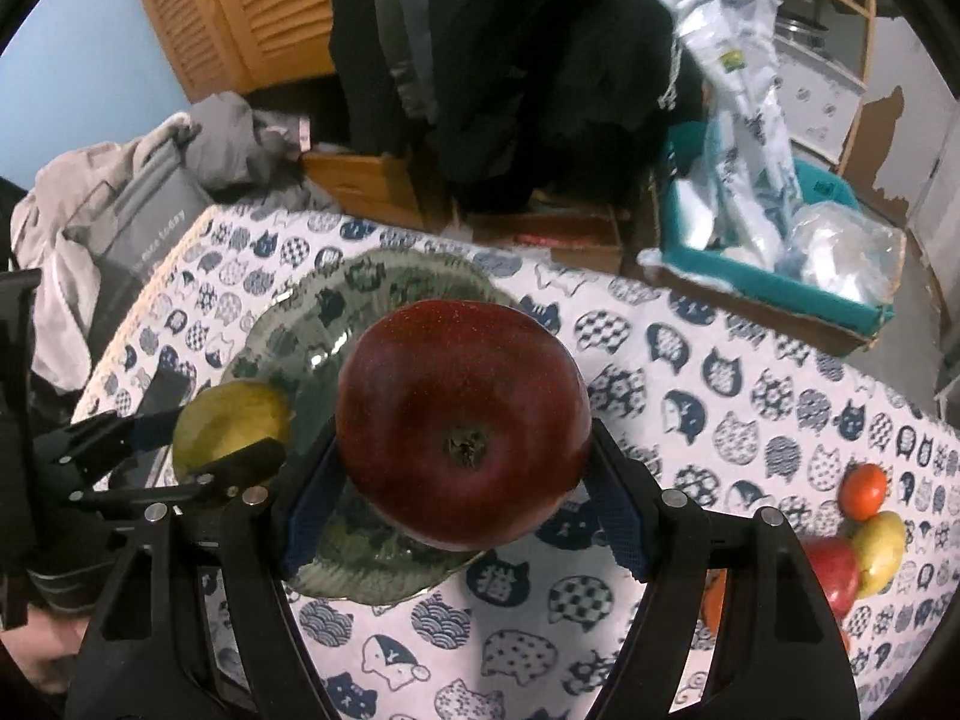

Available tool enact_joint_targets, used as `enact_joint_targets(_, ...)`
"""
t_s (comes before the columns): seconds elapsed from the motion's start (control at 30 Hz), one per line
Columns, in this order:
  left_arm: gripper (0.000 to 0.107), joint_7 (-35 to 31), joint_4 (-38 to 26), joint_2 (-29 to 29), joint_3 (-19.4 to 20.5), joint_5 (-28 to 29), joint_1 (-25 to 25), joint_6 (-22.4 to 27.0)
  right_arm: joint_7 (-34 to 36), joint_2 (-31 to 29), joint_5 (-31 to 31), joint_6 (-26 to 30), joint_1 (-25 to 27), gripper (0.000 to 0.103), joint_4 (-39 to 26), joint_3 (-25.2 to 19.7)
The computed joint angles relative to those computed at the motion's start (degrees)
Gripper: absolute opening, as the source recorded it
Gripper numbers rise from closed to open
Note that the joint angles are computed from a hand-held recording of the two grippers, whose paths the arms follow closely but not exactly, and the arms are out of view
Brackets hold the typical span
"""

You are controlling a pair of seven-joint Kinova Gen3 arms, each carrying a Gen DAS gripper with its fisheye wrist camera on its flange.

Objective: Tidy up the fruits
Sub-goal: 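Carry the pear and apple over the green glass bowl with both tools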

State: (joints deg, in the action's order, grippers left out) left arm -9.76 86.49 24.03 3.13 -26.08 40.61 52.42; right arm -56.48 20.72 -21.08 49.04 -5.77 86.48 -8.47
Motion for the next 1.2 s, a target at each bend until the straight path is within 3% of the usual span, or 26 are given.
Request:
enact_joint_targets(0.4,0.068,-4.53,2.50,1.99,0.95,7.96,-4.68,-4.34,-2.43,3.08,1.85,0.71,-1.40,0.076,-0.91,-0.02)
enact_joint_targets(0.77,0.069,-8.14,1.72,3.51,0.50,12.67,-5.77,-3.78,-3.26,3.80,1.83,2.01,-1.15,0.076,-2.26,-0.22)
enact_joint_targets(0.8,0.069,-8.18,1.11,4.05,0.42,12.79,-5.90,-3.87,-3.16,3.79,1.75,1.93,-1.06,0.076,-2.19,-0.28)
enact_joint_targets(0.93,0.088,-4.32,2.44,2.20,-1.65,9.90,-3.61,-4.94,-3.48,4.21,1.89,2.32,-1.28,0.076,-2.67,-0.25)
enact_joint_targets(1.2,0.088,0.78,5.96,-2.15,-1.25,6.53,-2.93,-3.64,-4.76,5.63,3.36,3.76,-2.72,0.076,-3.74,-0.18)
